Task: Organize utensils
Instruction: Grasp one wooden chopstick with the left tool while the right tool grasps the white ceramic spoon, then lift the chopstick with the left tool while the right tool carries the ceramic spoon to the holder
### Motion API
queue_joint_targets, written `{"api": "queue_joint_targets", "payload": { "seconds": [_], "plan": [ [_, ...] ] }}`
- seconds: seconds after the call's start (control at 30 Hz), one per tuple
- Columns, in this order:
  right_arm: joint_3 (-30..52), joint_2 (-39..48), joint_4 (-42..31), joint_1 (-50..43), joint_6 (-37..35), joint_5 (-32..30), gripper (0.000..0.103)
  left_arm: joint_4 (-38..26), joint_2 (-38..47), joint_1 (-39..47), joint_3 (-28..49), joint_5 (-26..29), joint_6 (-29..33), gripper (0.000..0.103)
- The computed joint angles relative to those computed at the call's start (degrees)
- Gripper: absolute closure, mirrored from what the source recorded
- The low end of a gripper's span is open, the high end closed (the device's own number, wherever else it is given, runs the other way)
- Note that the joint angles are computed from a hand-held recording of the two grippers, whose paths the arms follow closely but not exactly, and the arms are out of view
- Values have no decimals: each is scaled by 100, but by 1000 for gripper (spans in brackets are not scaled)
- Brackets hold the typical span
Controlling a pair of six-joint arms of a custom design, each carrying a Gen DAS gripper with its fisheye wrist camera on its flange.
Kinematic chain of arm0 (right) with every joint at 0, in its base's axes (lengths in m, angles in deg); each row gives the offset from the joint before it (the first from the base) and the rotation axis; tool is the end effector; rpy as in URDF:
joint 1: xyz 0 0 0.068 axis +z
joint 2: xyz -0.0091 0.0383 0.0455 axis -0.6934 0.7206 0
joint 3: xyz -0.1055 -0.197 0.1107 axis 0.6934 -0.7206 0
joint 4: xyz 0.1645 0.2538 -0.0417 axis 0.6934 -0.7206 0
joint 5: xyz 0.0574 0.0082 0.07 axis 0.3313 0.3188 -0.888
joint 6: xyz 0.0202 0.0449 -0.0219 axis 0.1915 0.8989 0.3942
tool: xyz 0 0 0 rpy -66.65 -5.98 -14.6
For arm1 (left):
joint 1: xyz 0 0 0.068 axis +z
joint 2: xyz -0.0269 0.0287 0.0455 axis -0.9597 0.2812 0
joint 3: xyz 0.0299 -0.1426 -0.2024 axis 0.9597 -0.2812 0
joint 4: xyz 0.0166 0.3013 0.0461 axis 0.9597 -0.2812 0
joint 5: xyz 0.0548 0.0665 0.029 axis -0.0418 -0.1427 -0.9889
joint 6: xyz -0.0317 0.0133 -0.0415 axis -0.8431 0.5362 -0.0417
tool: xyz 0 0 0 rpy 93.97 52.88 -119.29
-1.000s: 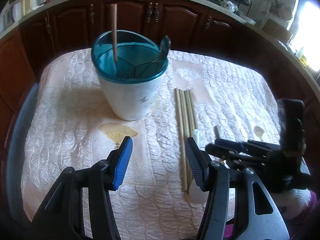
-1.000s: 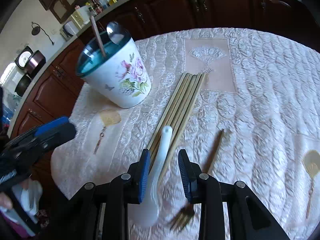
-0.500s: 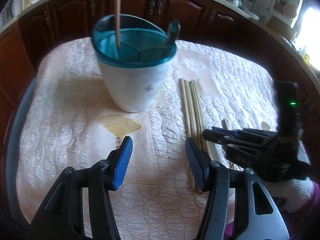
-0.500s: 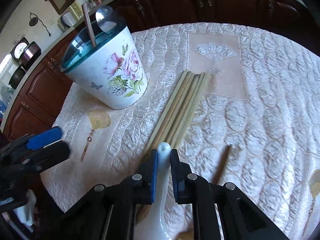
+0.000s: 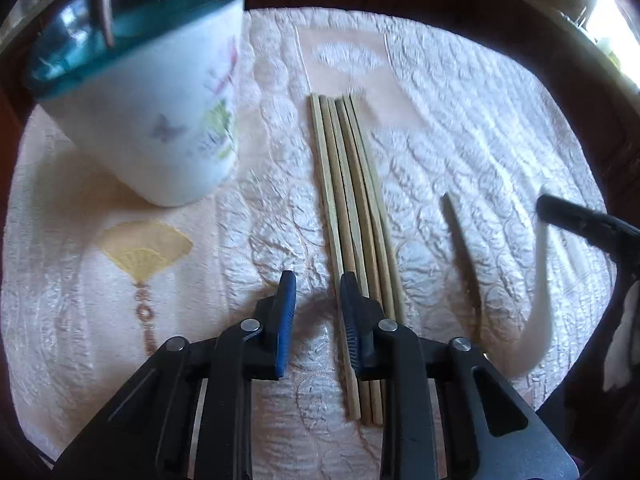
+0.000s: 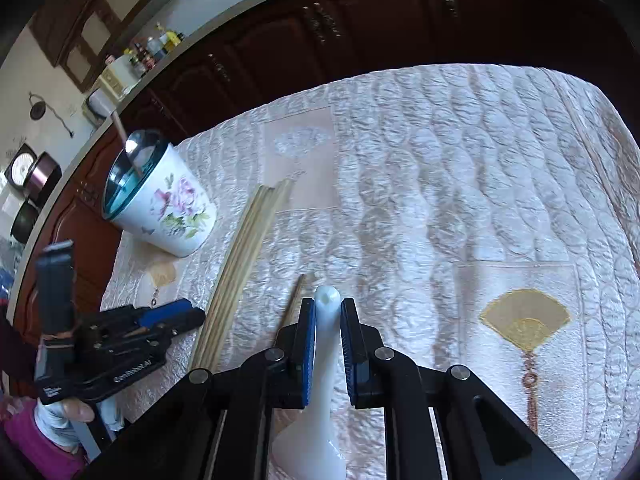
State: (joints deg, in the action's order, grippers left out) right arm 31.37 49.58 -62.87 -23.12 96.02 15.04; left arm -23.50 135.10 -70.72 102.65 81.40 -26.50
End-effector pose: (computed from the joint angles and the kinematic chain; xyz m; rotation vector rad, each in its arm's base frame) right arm 0.2744 0.1146 0.1283 -0.2586 2.5464 0.5950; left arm 0.2877 0.0101 0.1301 0.0267 2.6874 -0.1526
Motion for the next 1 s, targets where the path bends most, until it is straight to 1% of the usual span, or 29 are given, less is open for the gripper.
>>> {"api": "queue_joint_targets", "payload": {
  "seconds": [0.07,0.13,0.17,0.23,0.27,0.33,0.4,0.43,0.47,0.5,0.57,0.7,0.83,0.9,1.0],
  "plan": [
    [-34,22,28,-87,-20,-60,91,1,85,49,63,104,-45,82],
    [-28,152,87,-158,-44,-136,91,-195,248,163,243,605,-39,82],
    [-6,241,133,-119,-8,-121,91,-232,326,160,315,740,-18,82],
    [48,441,243,-49,73,-106,91,-107,340,18,283,283,17,82],
    [93,558,307,-16,114,-103,91,-42,329,28,234,293,17,82],
    [118,673,390,69,211,-72,91,-111,404,200,288,555,-49,82],
    [98,684,410,67,203,-85,91,-163,366,310,281,689,-26,91],
    [104,697,416,78,203,-71,91,-184,272,332,232,684,-12,94],
    [100,681,402,72,199,-61,91,-166,248,346,232,654,-4,95],
    [113,691,401,57,198,-67,91,-134,147,383,159,640,24,99],
    [102,669,400,38,194,-83,91,-152,29,454,76,621,82,99],
    [87,595,306,34,77,-143,91,-534,-331,905,-213,984,528,99],
    [144,706,298,68,115,-109,91,-993,-864,1262,-535,1047,991,99],
    [181,778,299,104,130,-113,91,-1373,-1283,1479,-745,1048,1397,99],
    [251,867,274,151,81,-124,91,-1776,-1730,1792,-969,982,1908,99]
  ]
}}
